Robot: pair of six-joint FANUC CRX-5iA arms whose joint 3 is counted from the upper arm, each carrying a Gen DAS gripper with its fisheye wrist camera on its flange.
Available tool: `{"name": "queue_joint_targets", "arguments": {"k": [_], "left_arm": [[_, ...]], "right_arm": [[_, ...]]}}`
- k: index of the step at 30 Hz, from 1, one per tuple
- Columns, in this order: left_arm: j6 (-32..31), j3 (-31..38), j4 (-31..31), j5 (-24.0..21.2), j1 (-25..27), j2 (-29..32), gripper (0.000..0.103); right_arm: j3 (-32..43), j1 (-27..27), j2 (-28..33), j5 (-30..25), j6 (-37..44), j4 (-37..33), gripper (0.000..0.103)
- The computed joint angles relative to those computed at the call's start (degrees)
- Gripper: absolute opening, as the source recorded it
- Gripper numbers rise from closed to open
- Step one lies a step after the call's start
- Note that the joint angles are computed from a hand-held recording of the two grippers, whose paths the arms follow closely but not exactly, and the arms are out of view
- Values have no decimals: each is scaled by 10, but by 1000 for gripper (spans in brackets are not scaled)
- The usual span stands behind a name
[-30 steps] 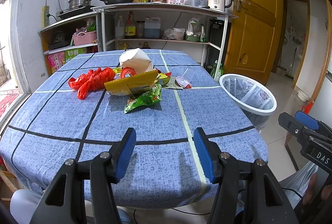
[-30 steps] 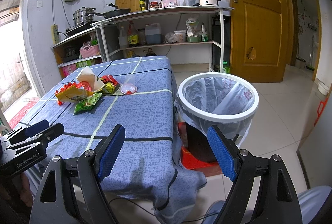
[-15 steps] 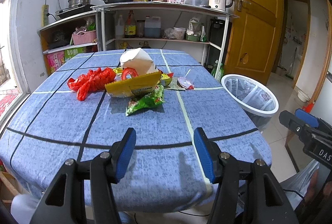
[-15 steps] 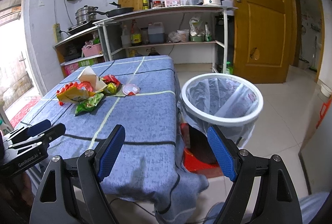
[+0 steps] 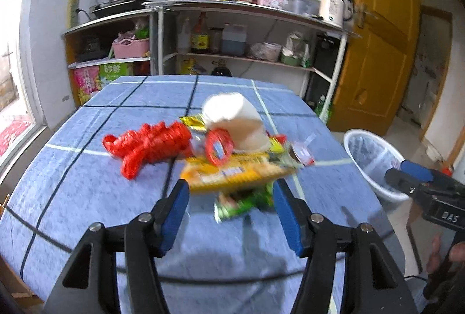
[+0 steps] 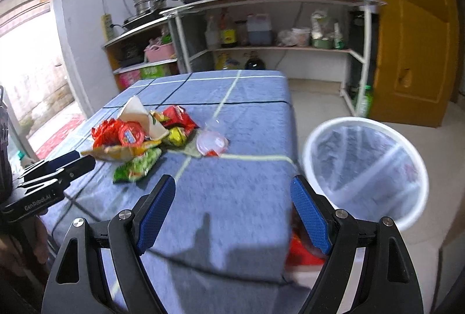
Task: Collect trash
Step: 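Reach the left gripper to the yellow wrapper and close on it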
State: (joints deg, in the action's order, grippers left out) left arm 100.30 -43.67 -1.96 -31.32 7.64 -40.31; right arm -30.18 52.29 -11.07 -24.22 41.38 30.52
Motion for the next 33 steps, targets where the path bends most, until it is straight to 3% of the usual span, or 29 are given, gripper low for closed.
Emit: {"name": "queue_joint_targets", "arguments": {"k": [5, 9, 14, 19, 22, 27, 31, 32, 33], "left_arm": [[-110, -23, 86, 30, 31, 12, 68], [-172, -33, 125, 37, 44, 19, 68], [-253, -45, 180, 56, 57, 24, 68], [-387, -74, 277, 85, 62, 17, 71], [-430, -75, 295, 85, 65, 22, 72], [-496, -64, 306, 91, 57, 44, 72], [-573, -69, 367, 89, 58, 58, 72], [-579, -67, 373, 85, 61, 63, 69], [-584, -66, 379, 79, 64, 67, 56]], "right_arm": [[146, -21, 101, -58, 211, -200, 82], [222, -31, 167, -99, 269, -255, 82], [287, -45, 222, -135, 304, -301, 77], [325, -55, 247, -162, 342, -345, 61], [333, -54, 255, -165, 342, -340, 48], [337, -58, 257, -165, 349, -346, 45], [335, -59, 256, -163, 347, -348, 42], [334, -59, 255, -162, 344, -347, 42], [333, -60, 254, -162, 344, -348, 42]]}}
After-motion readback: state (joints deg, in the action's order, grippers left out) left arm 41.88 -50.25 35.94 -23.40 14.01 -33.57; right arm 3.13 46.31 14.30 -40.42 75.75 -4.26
